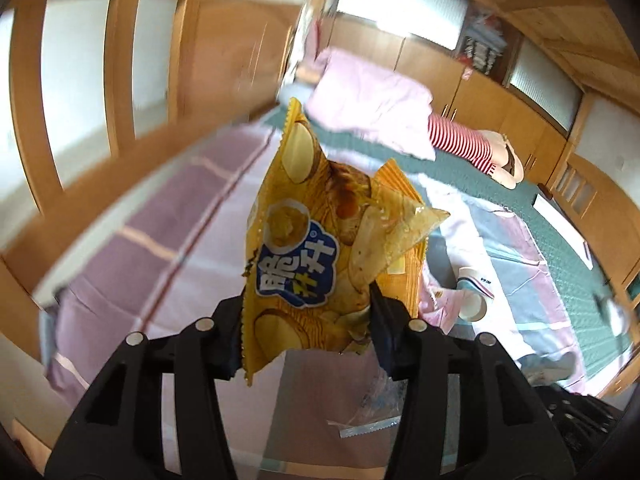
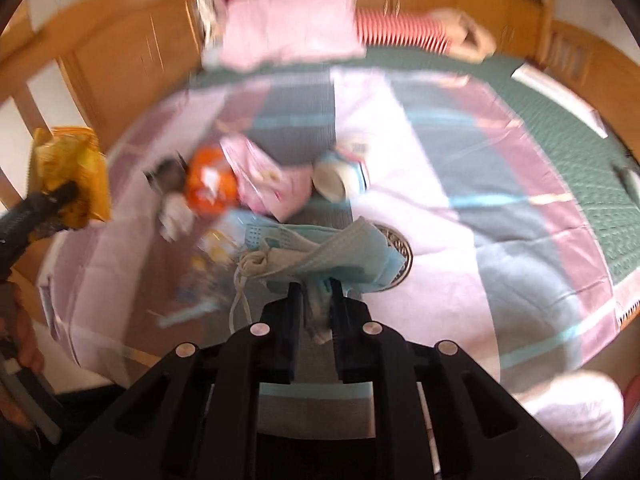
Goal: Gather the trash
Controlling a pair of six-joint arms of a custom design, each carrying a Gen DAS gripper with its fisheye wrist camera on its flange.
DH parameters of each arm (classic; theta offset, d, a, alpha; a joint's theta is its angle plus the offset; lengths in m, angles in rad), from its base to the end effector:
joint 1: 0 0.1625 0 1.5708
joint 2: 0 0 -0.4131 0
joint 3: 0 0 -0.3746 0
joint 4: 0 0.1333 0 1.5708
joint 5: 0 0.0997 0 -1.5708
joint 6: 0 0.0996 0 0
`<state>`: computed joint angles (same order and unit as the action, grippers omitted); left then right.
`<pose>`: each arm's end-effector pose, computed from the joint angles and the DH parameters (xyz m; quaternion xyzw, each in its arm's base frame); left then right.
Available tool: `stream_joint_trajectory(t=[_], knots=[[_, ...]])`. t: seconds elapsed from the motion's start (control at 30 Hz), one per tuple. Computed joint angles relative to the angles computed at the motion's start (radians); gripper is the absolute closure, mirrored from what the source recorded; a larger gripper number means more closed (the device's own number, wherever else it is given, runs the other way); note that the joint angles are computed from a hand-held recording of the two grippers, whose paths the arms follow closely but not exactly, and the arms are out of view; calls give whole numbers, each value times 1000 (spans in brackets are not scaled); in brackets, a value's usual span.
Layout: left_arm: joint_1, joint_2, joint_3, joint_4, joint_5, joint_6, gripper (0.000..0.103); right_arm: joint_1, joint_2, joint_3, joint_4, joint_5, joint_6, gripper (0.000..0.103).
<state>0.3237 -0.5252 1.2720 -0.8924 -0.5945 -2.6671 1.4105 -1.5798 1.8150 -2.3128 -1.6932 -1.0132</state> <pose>-0.4922 -0.3928 0.0084 -0.2031 0.7067 -0.5463 0.4012 0.0405 -0.5087 0.4503 0.3857 -0.8861 0.1756 0.1878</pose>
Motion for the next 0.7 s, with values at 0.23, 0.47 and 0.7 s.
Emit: stream_joint_trajectory(t=[0.23, 0.47, 0.7], knots=[[-29, 101, -170, 244, -16, -68, 52, -4, -100, 127, -121, 131, -32, 88], [-47, 105, -179, 318, -59, -156, 51, 13, -120, 206, -303, 221, -70, 88], [-51, 97, -164, 285, -41, -132, 51, -9, -142, 220, -332, 272, -69, 88]])
